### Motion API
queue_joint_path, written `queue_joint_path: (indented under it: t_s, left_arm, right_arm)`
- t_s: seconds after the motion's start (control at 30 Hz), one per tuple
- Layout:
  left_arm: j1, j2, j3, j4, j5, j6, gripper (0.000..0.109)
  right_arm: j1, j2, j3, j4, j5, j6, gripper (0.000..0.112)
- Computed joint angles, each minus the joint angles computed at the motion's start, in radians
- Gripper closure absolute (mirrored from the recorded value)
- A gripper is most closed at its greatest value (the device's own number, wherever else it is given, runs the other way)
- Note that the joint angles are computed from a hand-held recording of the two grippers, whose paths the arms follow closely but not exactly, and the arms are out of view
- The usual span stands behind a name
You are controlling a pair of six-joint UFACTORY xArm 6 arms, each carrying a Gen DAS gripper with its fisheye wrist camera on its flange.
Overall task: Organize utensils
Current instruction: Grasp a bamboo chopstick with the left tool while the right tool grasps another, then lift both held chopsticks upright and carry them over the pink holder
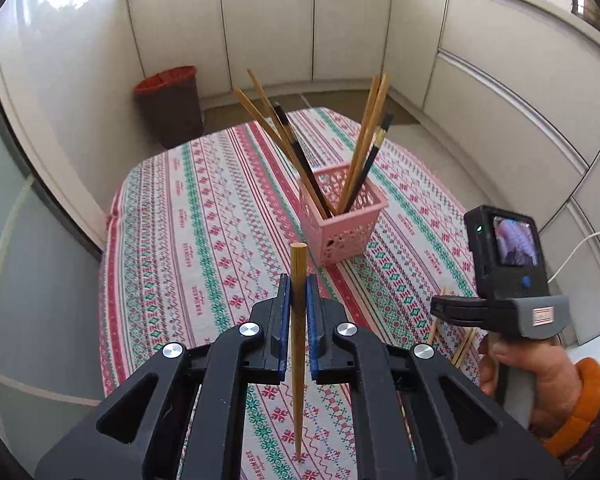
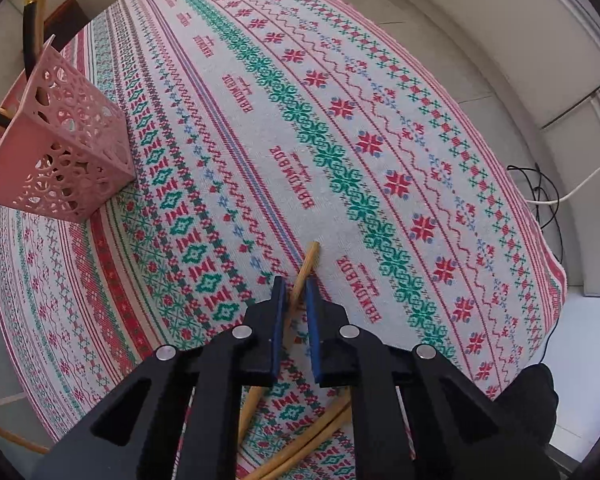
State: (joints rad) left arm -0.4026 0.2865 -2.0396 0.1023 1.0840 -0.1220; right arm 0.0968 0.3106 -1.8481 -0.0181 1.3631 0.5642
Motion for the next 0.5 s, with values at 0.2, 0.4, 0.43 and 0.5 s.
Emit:
queue_joint_path:
  t_s: [0.2,0.4,0.43,0.5]
  left_arm:
    - [0.002,-0.025,0.017,-0.006,-0.048,-0.011,0.102]
    - [-0.004,-0.048,0.042,-0.001,-0.100,-0.037,0.102]
    - [-0.004,-0.053,0.046,-0.002,-0.110,-0.041,0.102]
    - [-0.005,-0.059,0.045,-0.012,-0.123,-0.045,0.102]
  right_arm:
    - [-0.022,-0.088,0.138,0.064,-0.224,0.013,0.107]
    - [-0.035,-0.194,0.211,0.118,-0.385,-0.028,0.107]
    - [-0.034,-0.216,0.221,0.116,-0.404,-0.040,0.107]
    - [-0.035,-0.258,0.232,0.107,-0.438,-0.075,0.107]
